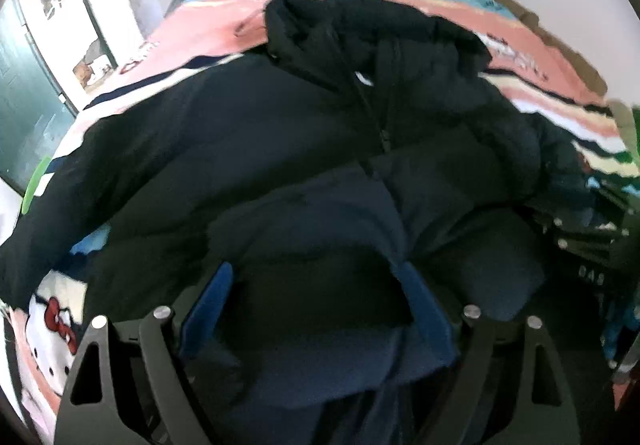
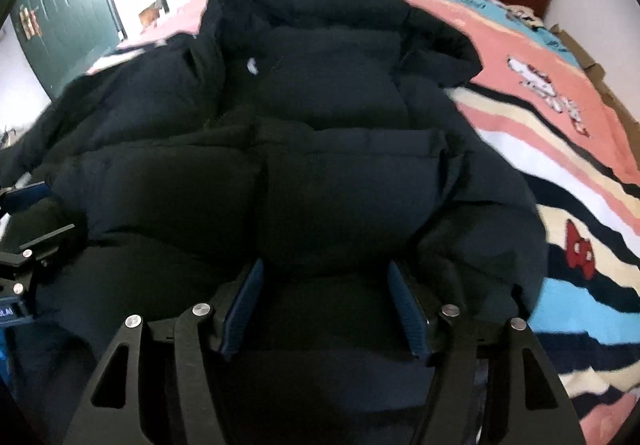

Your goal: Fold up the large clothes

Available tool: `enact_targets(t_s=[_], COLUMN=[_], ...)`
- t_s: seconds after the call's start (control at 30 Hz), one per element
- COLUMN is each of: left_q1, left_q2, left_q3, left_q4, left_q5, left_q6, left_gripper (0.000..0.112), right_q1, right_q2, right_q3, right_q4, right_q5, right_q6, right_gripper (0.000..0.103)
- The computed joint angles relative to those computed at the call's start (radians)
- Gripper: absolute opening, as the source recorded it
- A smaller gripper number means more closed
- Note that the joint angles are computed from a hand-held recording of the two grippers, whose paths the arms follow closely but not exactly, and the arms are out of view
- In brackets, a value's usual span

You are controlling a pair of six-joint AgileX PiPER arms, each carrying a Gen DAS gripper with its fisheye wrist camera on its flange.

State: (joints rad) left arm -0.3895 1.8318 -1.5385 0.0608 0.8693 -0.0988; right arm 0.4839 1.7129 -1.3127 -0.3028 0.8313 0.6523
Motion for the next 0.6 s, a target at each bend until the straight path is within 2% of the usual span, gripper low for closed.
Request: enact_targets(t_s=[0.1,0.17,0.33,0.47,0.6], left_q1=[0.01,0.01,0.116,0.301,0.546], left_q2=[0.026,-0.002,-0.166,-0.269,-0.274], left_q3=[-0.026,0.008,0.119,0.173,0.178], left_q4=[-0.037,-0.023,-0.155,-0.352,-0.572], left_q5=[0.062,0.044,-0.007,0.003,0.091], left_q6=[0.049,0.041,0.134,0.309,0.52], left_gripper=[0.086,0.086,0.086,0.086,0.086], right_q1=[0.034,0.042,0.098,0.15,0.245], right_q2=[0.008,0.017,-0.066,-0.132,-0.22], right_q3=[0.001,-0.013,-0.029,-0.035,-0.035], right_q4=[0.001,-0.007,-0.053,-0.114,-0.193], right_q5=[0.032,0.064,0.129,0.167,0.23], right_q6=[0.041,0.069,0.145,0.216,0.338], right_gripper=[0.064,0.064,0.064,0.065,0.067])
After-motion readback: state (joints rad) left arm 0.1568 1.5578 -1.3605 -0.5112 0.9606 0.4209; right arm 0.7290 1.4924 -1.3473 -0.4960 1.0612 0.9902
